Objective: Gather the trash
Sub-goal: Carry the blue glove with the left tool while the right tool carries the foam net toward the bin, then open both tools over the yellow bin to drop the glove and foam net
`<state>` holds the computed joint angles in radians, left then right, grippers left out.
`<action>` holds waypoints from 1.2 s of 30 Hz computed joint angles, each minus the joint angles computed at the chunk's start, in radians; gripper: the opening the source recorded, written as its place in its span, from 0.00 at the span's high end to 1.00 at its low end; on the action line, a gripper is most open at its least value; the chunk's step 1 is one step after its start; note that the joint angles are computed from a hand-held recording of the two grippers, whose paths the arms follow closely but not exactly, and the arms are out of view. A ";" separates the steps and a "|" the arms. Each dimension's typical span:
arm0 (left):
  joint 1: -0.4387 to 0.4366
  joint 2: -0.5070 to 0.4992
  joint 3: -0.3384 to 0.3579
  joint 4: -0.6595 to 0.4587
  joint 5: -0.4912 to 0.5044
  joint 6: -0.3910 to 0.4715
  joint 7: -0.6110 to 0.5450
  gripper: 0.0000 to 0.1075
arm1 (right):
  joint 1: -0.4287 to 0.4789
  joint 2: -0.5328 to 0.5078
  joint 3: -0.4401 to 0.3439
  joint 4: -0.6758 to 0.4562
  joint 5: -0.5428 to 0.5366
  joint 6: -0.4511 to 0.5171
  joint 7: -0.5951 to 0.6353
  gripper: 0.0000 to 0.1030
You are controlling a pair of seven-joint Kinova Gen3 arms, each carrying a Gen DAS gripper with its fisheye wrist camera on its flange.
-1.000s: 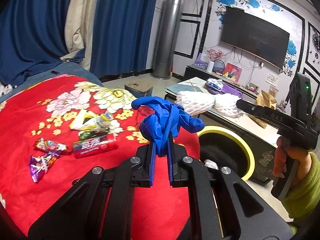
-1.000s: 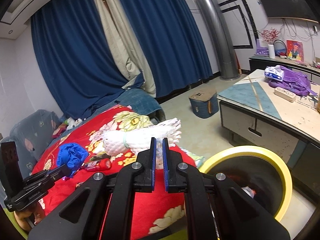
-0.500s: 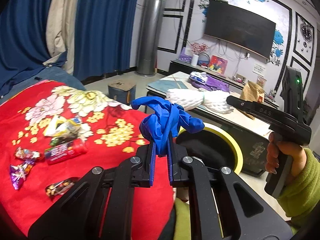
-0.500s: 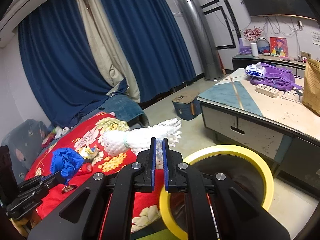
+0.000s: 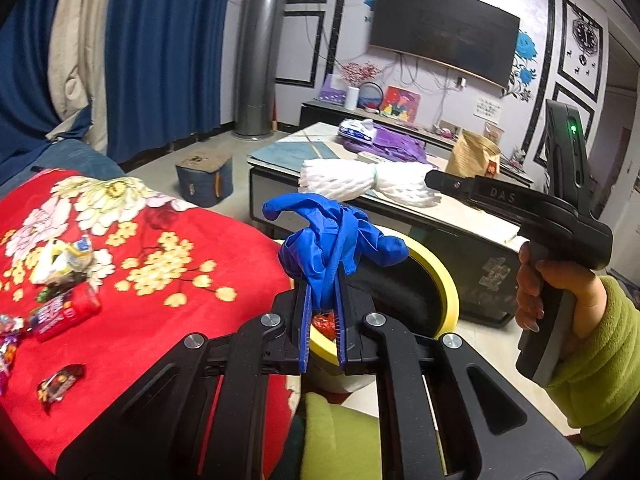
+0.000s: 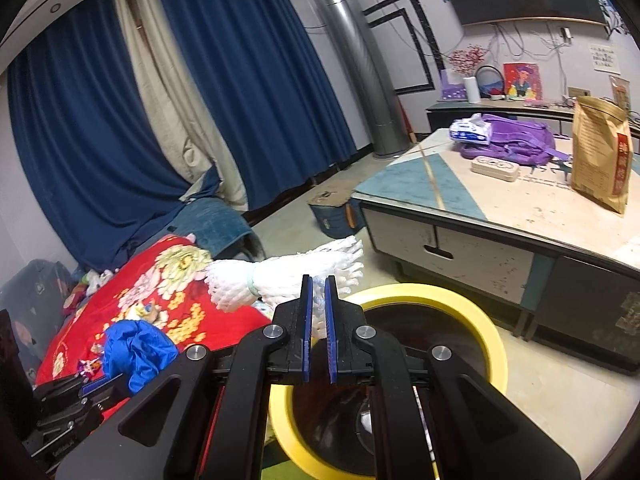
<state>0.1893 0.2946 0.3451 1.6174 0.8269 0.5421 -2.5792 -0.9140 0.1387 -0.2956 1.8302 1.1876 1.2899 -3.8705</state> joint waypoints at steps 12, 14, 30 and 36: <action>0.069 0.067 0.013 -0.045 -0.110 0.016 0.072 0.95 | 0.022 -0.029 -0.012 0.072 -0.076 0.031 -0.085 0.94; 0.077 0.080 0.020 -0.052 -0.126 0.017 0.080 0.95 | 0.032 -0.033 -0.011 0.086 -0.089 0.020 -0.094 0.94; 0.147 0.186 0.016 -0.146 -0.279 0.071 0.213 0.95 | 0.096 -0.030 0.009 0.143 -0.155 -0.117 -0.121 0.94; 0.174 0.214 0.011 -0.180 -0.330 0.094 0.268 0.95 | 0.113 -0.026 0.020 0.150 -0.164 -0.171 -0.120 0.93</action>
<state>0.3636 0.5087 0.3557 1.4376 0.4969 0.6358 -2.3113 -0.8014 0.1128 -0.2755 1.9800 1.0240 1.1187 -3.9901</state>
